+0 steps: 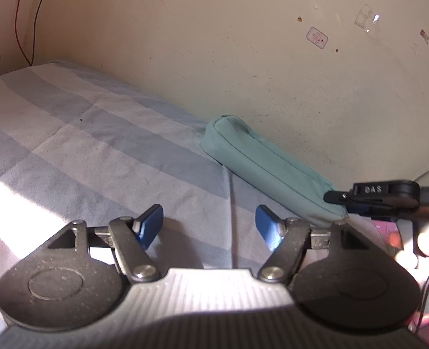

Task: Organize objects
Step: 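Grasp the teal pouch at its zipper end with the right gripper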

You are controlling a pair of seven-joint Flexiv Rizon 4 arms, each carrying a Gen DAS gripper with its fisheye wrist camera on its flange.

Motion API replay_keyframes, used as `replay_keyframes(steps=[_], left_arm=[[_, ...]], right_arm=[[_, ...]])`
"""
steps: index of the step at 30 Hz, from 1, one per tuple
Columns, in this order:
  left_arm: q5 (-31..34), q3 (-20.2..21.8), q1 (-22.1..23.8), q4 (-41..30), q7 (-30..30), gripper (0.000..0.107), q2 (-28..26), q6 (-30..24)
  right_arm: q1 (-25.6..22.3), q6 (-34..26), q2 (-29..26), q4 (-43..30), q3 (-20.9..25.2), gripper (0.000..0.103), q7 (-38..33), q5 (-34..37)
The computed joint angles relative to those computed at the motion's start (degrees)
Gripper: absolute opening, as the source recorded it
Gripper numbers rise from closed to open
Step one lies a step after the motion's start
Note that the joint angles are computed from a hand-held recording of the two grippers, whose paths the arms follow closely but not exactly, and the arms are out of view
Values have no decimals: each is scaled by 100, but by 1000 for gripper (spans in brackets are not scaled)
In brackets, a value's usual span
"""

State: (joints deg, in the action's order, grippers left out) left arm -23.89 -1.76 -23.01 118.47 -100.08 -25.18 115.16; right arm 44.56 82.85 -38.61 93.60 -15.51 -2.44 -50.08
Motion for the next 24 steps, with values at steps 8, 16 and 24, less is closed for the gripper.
replay_keyframes(steps=[8, 16, 24], left_arm=[[-111, 26, -92, 159, 98, 72, -48, 639], [183, -192, -49, 224, 590, 76, 39, 756], [2126, -1190, 794, 263, 103, 83, 401, 453]], right_arm=[[1671, 680, 1629, 1897, -2193, 12, 3402, -3873], [1769, -836, 3432, 3511, -1243, 12, 3006, -4126], [1273, -1270, 4271, 4258, -502, 21, 1582, -3624]])
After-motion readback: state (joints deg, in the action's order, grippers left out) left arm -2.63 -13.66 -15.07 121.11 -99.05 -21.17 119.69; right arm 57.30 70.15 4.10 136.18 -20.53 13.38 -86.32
